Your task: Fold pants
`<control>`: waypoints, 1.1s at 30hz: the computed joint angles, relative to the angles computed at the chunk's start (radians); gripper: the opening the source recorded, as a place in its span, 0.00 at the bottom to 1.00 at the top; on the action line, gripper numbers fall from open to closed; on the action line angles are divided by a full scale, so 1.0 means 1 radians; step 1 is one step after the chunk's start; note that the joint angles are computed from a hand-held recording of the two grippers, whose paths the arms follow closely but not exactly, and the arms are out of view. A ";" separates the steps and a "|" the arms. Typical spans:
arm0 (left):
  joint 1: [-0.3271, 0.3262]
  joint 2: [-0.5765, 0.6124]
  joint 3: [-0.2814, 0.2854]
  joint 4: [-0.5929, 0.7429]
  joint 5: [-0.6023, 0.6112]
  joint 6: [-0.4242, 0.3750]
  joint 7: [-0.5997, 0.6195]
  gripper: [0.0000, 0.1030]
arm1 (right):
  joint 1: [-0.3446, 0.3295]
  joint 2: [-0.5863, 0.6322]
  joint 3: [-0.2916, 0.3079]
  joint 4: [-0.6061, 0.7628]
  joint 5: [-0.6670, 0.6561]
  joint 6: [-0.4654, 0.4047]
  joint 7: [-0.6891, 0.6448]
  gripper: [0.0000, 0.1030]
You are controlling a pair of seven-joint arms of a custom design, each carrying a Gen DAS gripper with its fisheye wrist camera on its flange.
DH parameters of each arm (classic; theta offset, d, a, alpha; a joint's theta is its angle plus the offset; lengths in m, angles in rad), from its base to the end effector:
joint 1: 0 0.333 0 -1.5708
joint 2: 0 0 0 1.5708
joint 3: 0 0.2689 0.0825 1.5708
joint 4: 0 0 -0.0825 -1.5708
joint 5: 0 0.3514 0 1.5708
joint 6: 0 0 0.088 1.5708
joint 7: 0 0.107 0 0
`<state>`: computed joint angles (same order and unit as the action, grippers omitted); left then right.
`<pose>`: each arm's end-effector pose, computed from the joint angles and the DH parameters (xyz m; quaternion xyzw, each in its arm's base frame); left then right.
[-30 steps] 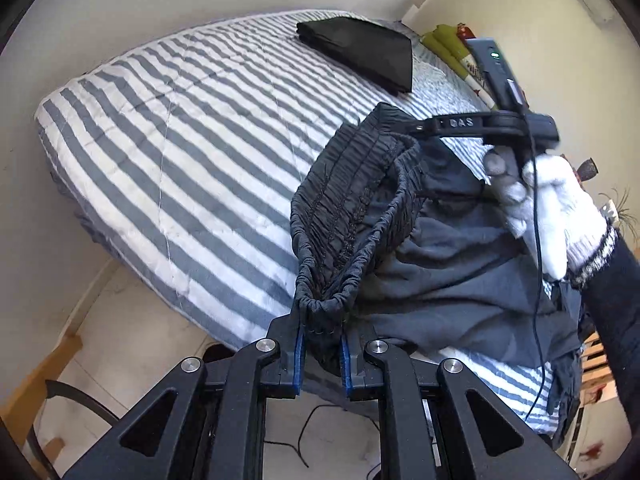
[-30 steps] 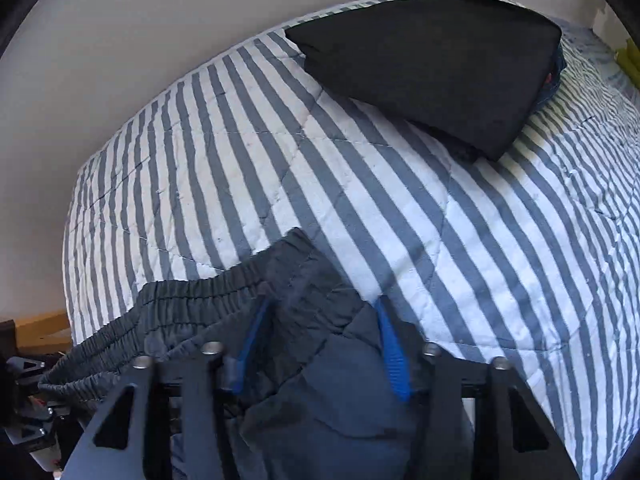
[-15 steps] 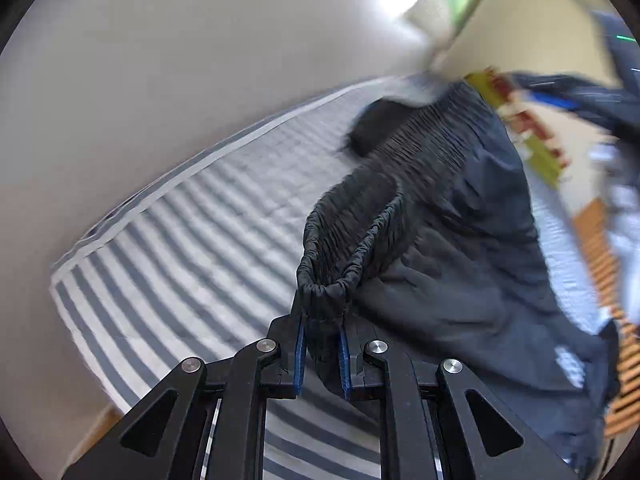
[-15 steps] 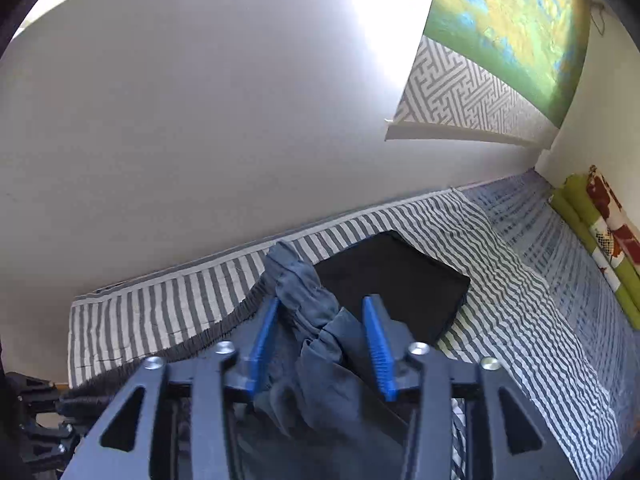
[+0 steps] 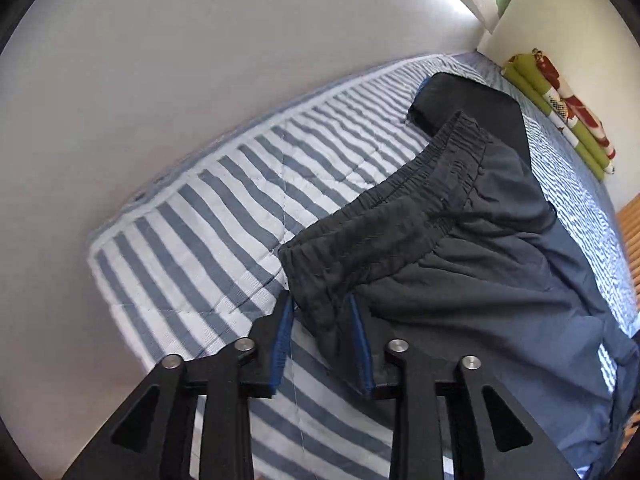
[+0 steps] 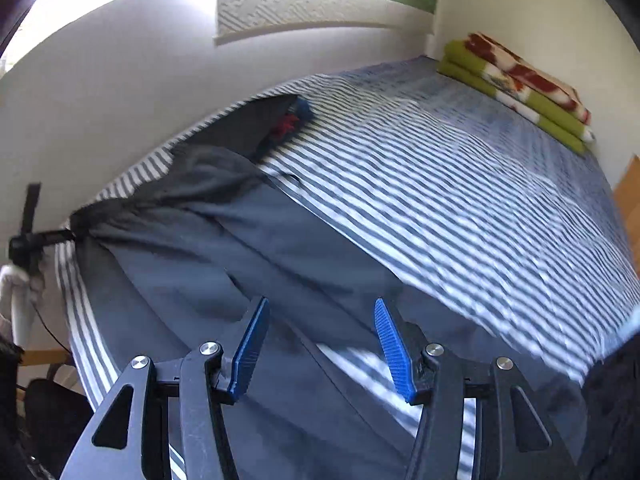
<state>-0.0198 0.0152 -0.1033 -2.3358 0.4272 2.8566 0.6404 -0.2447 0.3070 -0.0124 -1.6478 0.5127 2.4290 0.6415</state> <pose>0.5131 -0.0861 0.3577 -0.8104 0.5213 -0.2089 0.1668 0.6234 -0.1613 0.4546 -0.7835 0.5408 -0.1842 0.2442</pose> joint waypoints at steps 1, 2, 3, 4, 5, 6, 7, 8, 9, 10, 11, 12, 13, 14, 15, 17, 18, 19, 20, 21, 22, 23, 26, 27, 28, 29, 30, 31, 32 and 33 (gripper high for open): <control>0.005 0.005 0.006 0.020 0.007 0.000 0.013 0.35 | -0.022 -0.041 -0.023 -0.070 0.004 0.026 0.001 0.50; 0.000 -0.020 0.003 0.009 0.040 0.001 -0.018 0.35 | -0.042 -0.079 -0.049 -0.130 0.009 0.043 0.012 0.50; -0.003 -0.050 -0.007 -0.010 0.058 0.009 -0.042 0.35 | -0.065 -0.119 -0.072 -0.187 0.022 0.053 0.017 0.49; -0.010 -0.070 -0.024 -0.020 0.044 0.016 -0.031 0.36 | -0.086 -0.150 -0.100 -0.233 0.032 0.068 0.029 0.49; -0.016 -0.089 -0.037 -0.036 0.019 0.030 0.000 0.36 | -0.097 -0.171 -0.125 -0.269 0.021 0.094 0.046 0.50; -0.024 -0.093 -0.058 -0.031 0.011 0.034 0.017 0.36 | -0.108 -0.186 -0.148 -0.297 0.003 0.119 0.067 0.50; -0.037 -0.105 -0.077 -0.032 -0.002 0.033 0.043 0.36 | -0.125 -0.201 -0.176 -0.321 -0.021 0.134 0.105 0.50; -0.052 -0.106 -0.098 -0.025 -0.012 0.037 0.066 0.36 | -0.142 -0.208 -0.197 -0.331 -0.036 0.129 0.137 0.49; -0.070 -0.106 -0.115 -0.020 -0.032 0.044 0.095 0.37 | -0.160 -0.209 -0.216 -0.334 -0.047 0.123 0.172 0.50; -0.098 -0.097 -0.125 -0.010 -0.086 0.053 0.153 0.39 | -0.183 -0.211 -0.236 -0.338 -0.044 0.112 0.211 0.50; -0.134 -0.083 -0.133 0.008 -0.163 0.053 0.237 0.42 | -0.211 -0.208 -0.250 -0.333 -0.021 0.089 0.216 0.50; -0.157 -0.061 -0.150 0.028 -0.184 0.058 0.264 0.43 | -0.234 -0.208 -0.263 -0.331 -0.012 0.062 0.231 0.50; -0.182 -0.042 -0.162 0.047 -0.214 0.059 0.301 0.45 | -0.256 -0.204 -0.275 -0.325 -0.010 0.031 0.247 0.50; -0.208 -0.012 -0.174 0.075 -0.235 0.057 0.335 0.47 | -0.273 -0.201 -0.279 -0.323 -0.002 0.004 0.244 0.50; -0.233 0.009 -0.180 0.095 -0.220 0.050 0.326 0.48 | -0.287 -0.197 -0.280 -0.321 0.001 -0.025 0.235 0.50; -0.295 0.108 -0.177 0.194 -0.192 0.013 0.313 0.49 | -0.297 -0.209 -0.279 -0.353 -0.026 -0.031 0.206 0.50; -0.307 0.143 -0.192 0.225 -0.223 0.002 0.345 0.49 | -0.298 -0.210 -0.278 -0.365 -0.039 -0.023 0.194 0.50; -0.329 0.192 -0.195 0.270 -0.235 -0.009 0.368 0.49 | -0.298 -0.205 -0.277 -0.371 -0.052 -0.028 0.191 0.50; -0.355 0.215 -0.196 0.295 -0.238 -0.030 0.382 0.50 | -0.302 -0.195 -0.277 -0.367 -0.054 -0.048 0.186 0.50; -0.390 0.239 -0.183 0.319 -0.214 -0.051 0.378 0.51 | -0.308 -0.183 -0.276 -0.359 -0.052 -0.074 0.179 0.50; -0.426 0.262 -0.168 0.348 -0.188 -0.075 0.379 0.54 | -0.311 -0.172 -0.274 -0.357 -0.057 -0.088 0.171 0.50; -0.466 0.276 -0.153 0.368 -0.161 -0.095 0.371 0.57 | -0.311 -0.164 -0.271 -0.359 -0.070 -0.081 0.170 0.50; -0.542 0.314 -0.129 0.416 -0.105 -0.133 0.390 0.62 | -0.311 -0.145 -0.266 -0.367 -0.115 -0.071 0.190 0.50; -0.563 0.322 -0.122 0.428 -0.084 -0.148 0.396 0.62 | -0.314 -0.137 -0.264 -0.364 -0.117 -0.073 0.195 0.50; -0.583 0.345 -0.117 0.460 -0.065 -0.171 0.407 0.64 | -0.319 -0.126 -0.262 -0.354 -0.114 -0.081 0.198 0.50; -0.600 0.357 -0.115 0.475 -0.054 -0.185 0.410 0.65 | -0.325 -0.114 -0.258 -0.340 -0.105 -0.097 0.200 0.50; -0.606 0.383 -0.119 0.505 -0.062 -0.199 0.425 0.65 | -0.330 -0.101 -0.254 -0.327 -0.100 -0.109 0.204 0.51; -0.604 0.413 -0.127 0.538 -0.085 -0.208 0.449 0.65 | -0.329 -0.093 -0.251 -0.325 -0.103 -0.107 0.218 0.51; -0.598 0.436 -0.137 0.563 -0.118 -0.211 0.474 0.65 | -0.332 -0.085 -0.248 -0.324 -0.102 -0.103 0.222 0.53; -0.599 0.455 -0.139 0.585 -0.141 -0.219 0.490 0.65 | -0.335 -0.081 -0.243 -0.325 -0.096 -0.095 0.221 0.56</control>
<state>-0.6184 0.4698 -0.2421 -1.7510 0.2865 2.6380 1.1308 -0.5795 0.2257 -0.2556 -1.9732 0.4164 2.3343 0.8625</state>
